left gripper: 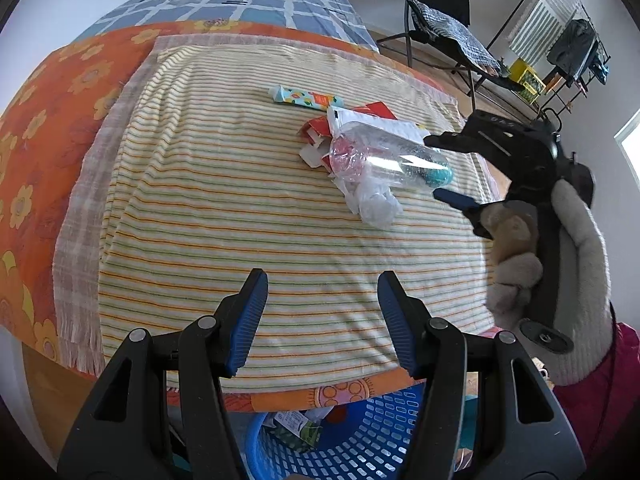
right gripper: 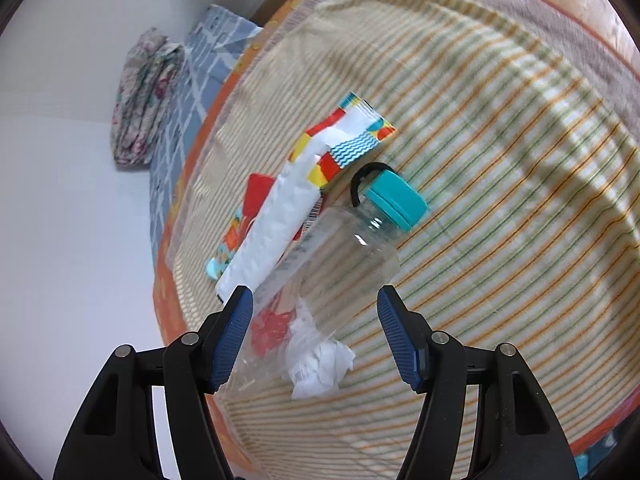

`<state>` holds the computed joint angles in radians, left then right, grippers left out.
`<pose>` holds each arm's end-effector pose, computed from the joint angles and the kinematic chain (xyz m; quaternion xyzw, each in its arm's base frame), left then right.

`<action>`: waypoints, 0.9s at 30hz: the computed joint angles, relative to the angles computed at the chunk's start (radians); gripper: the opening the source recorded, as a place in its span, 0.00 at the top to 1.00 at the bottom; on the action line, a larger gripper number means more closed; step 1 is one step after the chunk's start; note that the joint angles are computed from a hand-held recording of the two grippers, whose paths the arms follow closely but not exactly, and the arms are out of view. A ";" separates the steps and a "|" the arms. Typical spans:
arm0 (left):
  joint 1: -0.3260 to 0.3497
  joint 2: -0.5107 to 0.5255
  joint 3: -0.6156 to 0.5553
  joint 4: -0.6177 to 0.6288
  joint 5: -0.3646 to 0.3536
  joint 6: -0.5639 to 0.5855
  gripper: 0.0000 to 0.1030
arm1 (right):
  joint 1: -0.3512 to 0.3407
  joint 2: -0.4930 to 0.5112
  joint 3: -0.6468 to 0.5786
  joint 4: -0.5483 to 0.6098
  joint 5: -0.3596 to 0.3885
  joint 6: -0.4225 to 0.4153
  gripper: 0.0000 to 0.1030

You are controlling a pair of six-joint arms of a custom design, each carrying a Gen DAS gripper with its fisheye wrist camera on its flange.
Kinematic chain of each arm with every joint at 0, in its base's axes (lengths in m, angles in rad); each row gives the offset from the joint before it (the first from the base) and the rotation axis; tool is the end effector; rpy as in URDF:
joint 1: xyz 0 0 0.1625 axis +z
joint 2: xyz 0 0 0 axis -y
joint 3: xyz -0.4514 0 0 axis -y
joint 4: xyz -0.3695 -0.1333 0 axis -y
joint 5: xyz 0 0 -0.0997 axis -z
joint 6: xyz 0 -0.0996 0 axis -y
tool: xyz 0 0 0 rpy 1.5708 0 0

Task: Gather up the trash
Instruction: 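Grasp the clear teal-capped bottle with the right tool while the left tool grasps the white tissue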

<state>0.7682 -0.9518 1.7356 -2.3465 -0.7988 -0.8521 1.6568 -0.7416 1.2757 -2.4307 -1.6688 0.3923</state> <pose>-0.3069 -0.5785 0.1971 -0.0214 0.9262 -0.2746 0.2576 0.1898 -0.7636 0.2173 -0.1582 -0.9728 0.1688 0.0086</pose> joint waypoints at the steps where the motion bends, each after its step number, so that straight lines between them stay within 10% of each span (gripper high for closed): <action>1: 0.000 0.000 0.000 -0.004 0.000 0.000 0.43 | -0.004 0.004 0.001 -0.007 0.010 0.017 0.38; 12: 0.005 0.003 -0.003 -0.002 -0.003 -0.001 0.43 | -0.022 0.059 -0.038 -0.027 0.062 0.079 0.30; 27: 0.026 0.007 -0.014 -0.023 0.023 -0.016 0.43 | -0.016 -0.022 -0.006 -0.041 0.093 -0.125 0.38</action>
<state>0.7942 -0.9445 1.7212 -2.3700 -0.7759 -0.8686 1.6413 -0.7631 1.2693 -2.4722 -1.5757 0.2670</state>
